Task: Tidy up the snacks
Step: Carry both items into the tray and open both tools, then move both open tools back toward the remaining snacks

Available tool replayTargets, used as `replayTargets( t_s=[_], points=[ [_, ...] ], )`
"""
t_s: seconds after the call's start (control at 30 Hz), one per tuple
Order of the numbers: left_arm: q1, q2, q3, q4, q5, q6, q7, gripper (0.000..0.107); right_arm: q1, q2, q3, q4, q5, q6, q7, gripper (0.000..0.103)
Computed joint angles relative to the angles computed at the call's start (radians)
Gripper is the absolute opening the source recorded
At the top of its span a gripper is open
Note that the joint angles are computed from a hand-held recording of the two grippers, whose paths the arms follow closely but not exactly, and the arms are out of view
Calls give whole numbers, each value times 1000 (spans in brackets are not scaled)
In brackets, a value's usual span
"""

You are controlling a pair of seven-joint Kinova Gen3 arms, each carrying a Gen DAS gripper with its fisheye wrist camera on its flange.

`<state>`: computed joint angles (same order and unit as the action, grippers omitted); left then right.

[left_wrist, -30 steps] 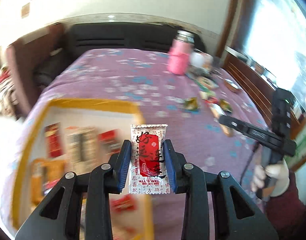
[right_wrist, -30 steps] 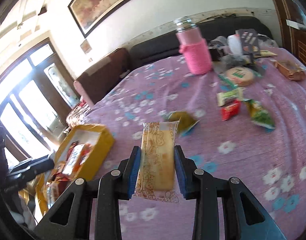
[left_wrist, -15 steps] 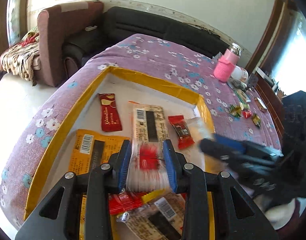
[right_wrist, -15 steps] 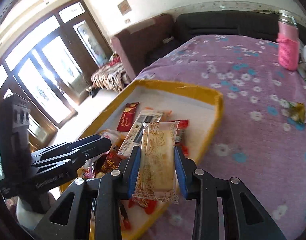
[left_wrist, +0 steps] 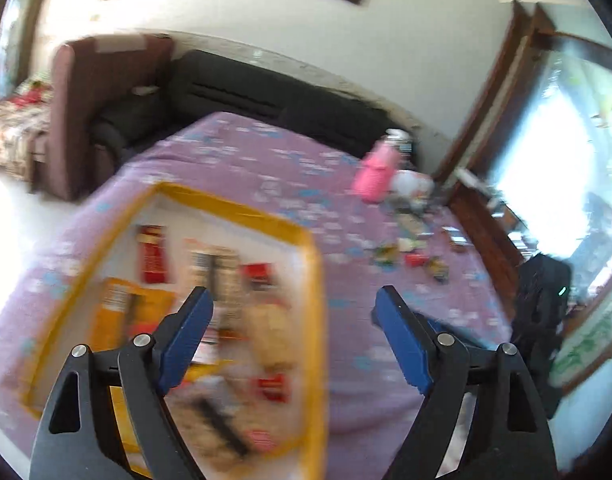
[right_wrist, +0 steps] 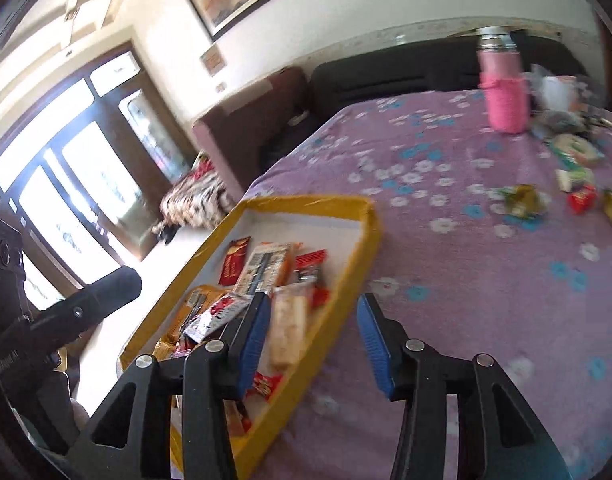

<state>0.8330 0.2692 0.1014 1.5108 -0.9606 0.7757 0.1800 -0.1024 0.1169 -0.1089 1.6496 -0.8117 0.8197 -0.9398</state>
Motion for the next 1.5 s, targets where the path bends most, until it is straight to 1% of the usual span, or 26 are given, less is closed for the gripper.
replayTargets(
  t_s=[0.03, 0.1, 0.17, 0.2, 0.23, 0.3, 0.37, 0.47, 0.57, 0.6, 0.67, 0.73, 0.8, 0.87, 0.93, 1.0, 1.07, 1.1, 1.17, 1.2, 1.27, 1.3, 1.33, 1.4, 1.47, 1.5],
  points=[
    [-3, 11, 4, -10, -4, -35, 1, 84, 9, -10, 23, 12, -18, 10, 9, 54],
    [0, 45, 8, -51, 0, -87, -33, 84, 71, -41, 45, 58, -68, 33, 26, 54],
    [28, 78, -17, -99, 20, -119, -72, 84, 157, -59, 26, 83, -80, 51, 45, 54],
    [26, 96, -12, -128, 48, -136, -109, 84, 203, -73, 20, 94, -83, 63, 60, 54],
    [11, 116, 11, -162, 74, -146, -149, 84, 241, -80, 17, 107, -96, 71, 76, 54],
    [-7, 157, 52, -241, 117, -126, -231, 84, 295, -97, 47, 110, -101, 115, 85, 55],
    [18, 200, 43, -330, 158, -98, -312, 84, 333, -118, 85, 110, -103, 150, 112, 55],
    [45, 257, 41, -456, 209, -56, -412, 84, 379, -156, 134, 102, -103, 186, 145, 55],
    [37, 320, 80, -595, 280, -15, -523, 84, 419, -185, 192, 93, -111, 223, 175, 58],
    [36, 336, 80, -626, 315, -14, -557, 84, 424, -196, 215, 89, -106, 234, 177, 59],
    [13, 355, 109, -646, 378, -59, -609, 84, 423, -208, 258, 95, -107, 241, 195, 59],
    [-2, 378, 133, -670, 438, -84, -661, 84, 434, -216, 279, 98, -109, 261, 204, 59],
    [10, 385, 118, -674, 482, -108, -694, 84, 465, -230, 282, 107, -108, 273, 219, 59],
    [30, 400, 104, -713, 524, -87, -761, 84, 475, -241, 290, 113, -111, 286, 215, 59],
    [60, 418, 105, -768, 510, -39, -805, 84, 475, -257, 303, 133, -120, 280, 230, 59],
    [112, 416, 55, -781, 481, -20, -806, 84, 469, -269, 304, 147, -116, 268, 195, 59],
    [164, 392, -17, -741, 459, -42, -776, 84, 456, -263, 310, 151, -110, 262, 164, 59],
    [171, 375, -28, -707, 448, -67, -758, 84, 462, -266, 310, 159, -117, 264, 165, 59],
    [140, 344, 8, -645, 469, -109, -758, 87, 461, -270, 310, 177, -124, 257, 180, 59],
    [106, 330, 53, -614, 493, -123, -772, 87, 458, -274, 309, 183, -128, 252, 181, 59],
    [88, 317, 88, -587, 493, -102, -765, 87, 437, -282, 313, 184, -118, 241, 176, 59],
    [104, 305, 78, -580, 469, -68, -747, 87, 435, -280, 308, 163, -99, 253, 157, 59],
    [133, 285, 49, -570, 428, -27, -723, 87, 419, -265, 316, 132, -91, 279, 141, 59],
    [220, 237, -43, -554, 347, 54, -669, 87, 339, -216, 383, 39, -103, 356, 107, 59],
    [300, 177, -136, -539, 265, 135, -643, 87, 253, -188, 458, -54, -150, 382, 83, 59],
    [341, 167, -182, -545, 225, 176, -647, 87, 221, -179, 479, -100, -163, 382, 73, 59]
  ],
)
